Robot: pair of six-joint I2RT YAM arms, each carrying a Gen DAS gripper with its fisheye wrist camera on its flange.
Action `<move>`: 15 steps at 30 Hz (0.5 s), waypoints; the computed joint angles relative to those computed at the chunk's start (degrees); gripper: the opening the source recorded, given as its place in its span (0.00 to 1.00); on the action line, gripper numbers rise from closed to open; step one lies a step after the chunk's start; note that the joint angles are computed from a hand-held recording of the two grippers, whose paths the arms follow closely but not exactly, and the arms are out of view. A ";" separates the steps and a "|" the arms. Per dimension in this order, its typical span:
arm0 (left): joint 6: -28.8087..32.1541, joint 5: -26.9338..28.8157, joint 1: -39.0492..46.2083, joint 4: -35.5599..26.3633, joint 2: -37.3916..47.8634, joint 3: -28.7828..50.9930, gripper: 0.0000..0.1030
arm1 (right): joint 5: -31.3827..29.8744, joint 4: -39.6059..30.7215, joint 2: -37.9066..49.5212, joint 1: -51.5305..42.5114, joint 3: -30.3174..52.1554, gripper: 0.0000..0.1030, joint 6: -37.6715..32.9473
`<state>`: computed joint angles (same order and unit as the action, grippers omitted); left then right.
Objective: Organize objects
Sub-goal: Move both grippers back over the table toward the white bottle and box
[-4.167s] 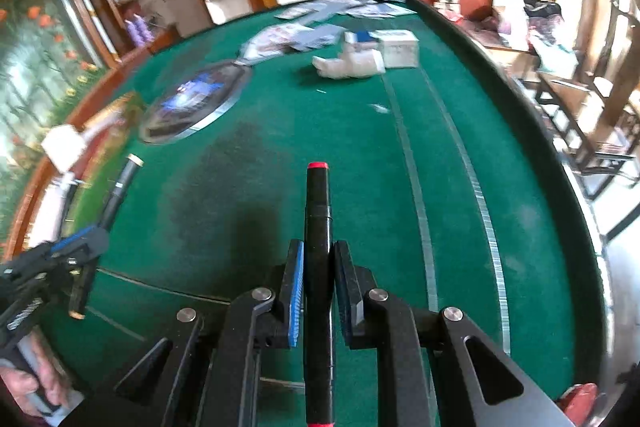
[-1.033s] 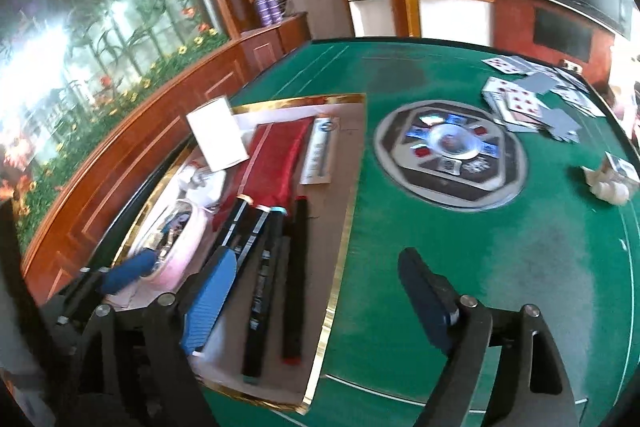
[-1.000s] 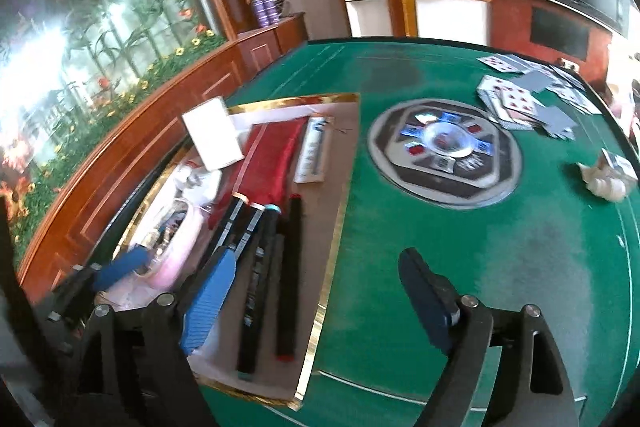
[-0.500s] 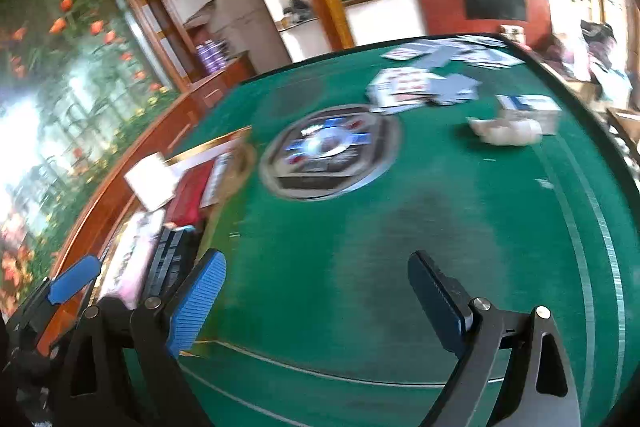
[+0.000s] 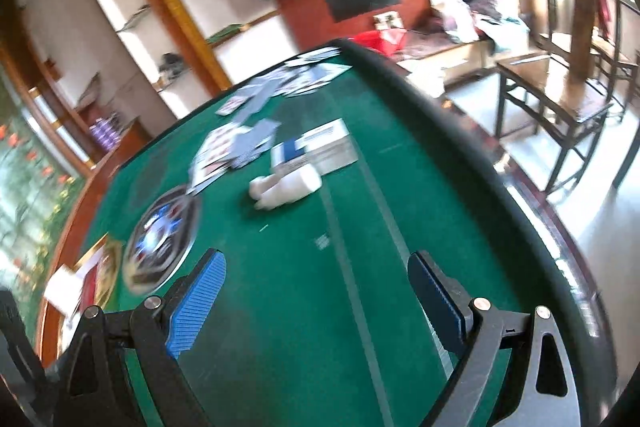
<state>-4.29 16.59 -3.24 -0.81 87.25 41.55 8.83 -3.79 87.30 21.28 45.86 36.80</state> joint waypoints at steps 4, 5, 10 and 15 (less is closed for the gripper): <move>2.37 -3.53 0.35 2.26 1.29 -1.43 0.86 | -2.67 -0.71 5.91 -4.44 7.77 0.92 -1.77; 1.97 -4.11 0.59 1.43 1.86 -1.04 0.86 | -4.57 -0.87 8.49 -5.90 11.10 0.92 -1.96; -0.69 0.62 4.18 -2.50 6.23 2.18 0.86 | -8.27 -6.94 22.10 -9.07 29.50 0.92 -4.56; -1.37 1.87 5.07 -3.09 7.41 2.89 0.89 | -13.34 -23.53 38.72 -11.31 54.37 0.92 -8.92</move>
<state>-5.66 18.46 1.82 -3.90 94.65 44.44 -4.50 -27.31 126.02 9.97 100.23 27.88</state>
